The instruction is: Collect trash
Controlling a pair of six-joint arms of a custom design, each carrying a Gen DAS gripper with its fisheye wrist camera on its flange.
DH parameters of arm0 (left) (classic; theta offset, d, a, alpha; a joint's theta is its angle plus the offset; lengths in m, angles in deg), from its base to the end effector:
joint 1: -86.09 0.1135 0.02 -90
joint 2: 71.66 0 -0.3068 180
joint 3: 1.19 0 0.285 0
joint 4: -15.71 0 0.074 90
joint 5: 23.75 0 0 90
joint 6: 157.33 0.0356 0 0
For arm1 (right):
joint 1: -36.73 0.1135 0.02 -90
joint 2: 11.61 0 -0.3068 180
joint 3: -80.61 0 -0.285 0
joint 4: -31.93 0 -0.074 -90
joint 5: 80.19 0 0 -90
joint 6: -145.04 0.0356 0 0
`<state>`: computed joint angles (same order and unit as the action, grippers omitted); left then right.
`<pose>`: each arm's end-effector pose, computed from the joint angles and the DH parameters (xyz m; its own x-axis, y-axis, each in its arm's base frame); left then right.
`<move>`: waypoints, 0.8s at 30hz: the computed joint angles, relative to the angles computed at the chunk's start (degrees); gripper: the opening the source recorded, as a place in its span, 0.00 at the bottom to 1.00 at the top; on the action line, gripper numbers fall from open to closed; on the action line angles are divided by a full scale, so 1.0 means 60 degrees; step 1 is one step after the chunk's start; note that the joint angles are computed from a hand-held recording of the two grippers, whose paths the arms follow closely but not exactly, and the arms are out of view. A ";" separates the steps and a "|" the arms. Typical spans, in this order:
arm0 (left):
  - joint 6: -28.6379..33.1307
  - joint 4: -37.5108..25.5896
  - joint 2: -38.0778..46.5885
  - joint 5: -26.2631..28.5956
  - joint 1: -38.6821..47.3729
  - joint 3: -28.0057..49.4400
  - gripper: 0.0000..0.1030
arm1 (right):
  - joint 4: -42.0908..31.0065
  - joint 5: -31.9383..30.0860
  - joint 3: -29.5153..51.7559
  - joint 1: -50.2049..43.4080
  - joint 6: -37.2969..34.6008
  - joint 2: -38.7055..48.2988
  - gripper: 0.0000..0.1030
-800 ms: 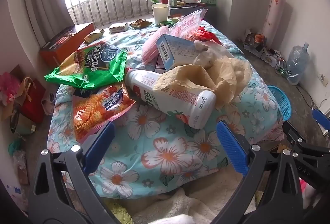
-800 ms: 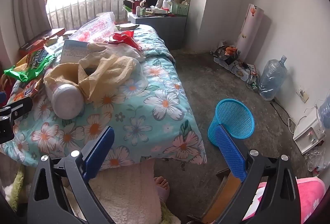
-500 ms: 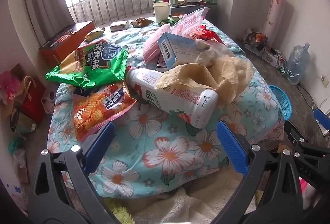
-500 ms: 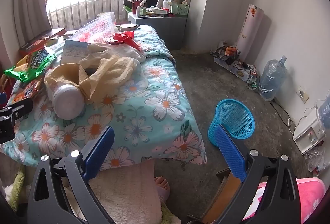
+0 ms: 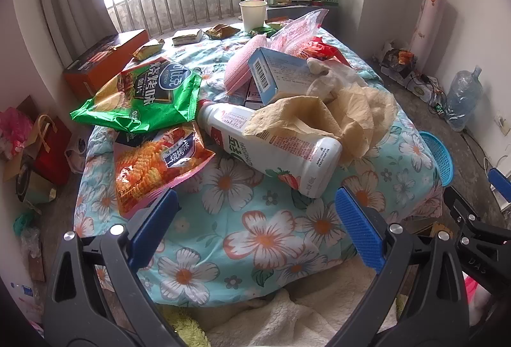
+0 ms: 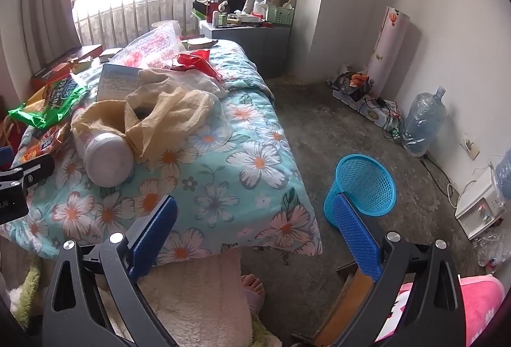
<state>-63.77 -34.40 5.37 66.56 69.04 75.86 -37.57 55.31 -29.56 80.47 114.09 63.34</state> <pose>0.2929 -0.0900 0.3285 -0.7135 0.2838 -0.6406 0.3415 0.9392 0.0357 0.1985 0.1548 0.2889 -0.6566 0.2036 -0.7262 0.4185 0.8994 -0.1262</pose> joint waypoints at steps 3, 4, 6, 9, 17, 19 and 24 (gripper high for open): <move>0.0040 -0.0056 -0.0001 0.0042 0.0049 0.0027 0.93 | -0.0004 0.0003 0.0027 -0.0007 -0.0010 0.0048 0.92; 0.0043 -0.0071 0.0004 0.0047 0.0054 0.0034 0.93 | -0.0051 0.0013 0.0002 0.0011 0.0019 -0.0033 0.92; 0.0108 -0.0070 -0.0016 0.0079 0.0122 -0.0011 0.93 | -0.0026 0.0012 -0.0004 0.0012 0.0010 -0.0030 0.92; 0.0098 0.0024 0.0014 0.0029 0.0097 -0.0085 0.93 | -0.0031 0.0014 0.0020 0.0009 0.0022 0.0011 0.92; 0.0101 -0.0061 0.0053 0.0020 0.0089 -0.0018 0.93 | 0.0051 -0.0008 -0.0050 -0.0027 -0.0011 -0.0018 0.92; 0.0101 -0.0061 0.0053 0.0020 0.0089 -0.0018 0.93 | 0.0044 -0.0006 -0.0047 -0.0020 0.0001 -0.0018 0.92; 0.0092 -0.0073 0.0062 0.0011 0.0088 -0.0009 0.93 | 0.0033 -0.0001 -0.0039 -0.0016 0.0004 -0.0013 0.92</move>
<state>-63.22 -34.84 5.74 66.63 69.57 75.81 -37.37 55.30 -29.79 80.37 114.12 63.27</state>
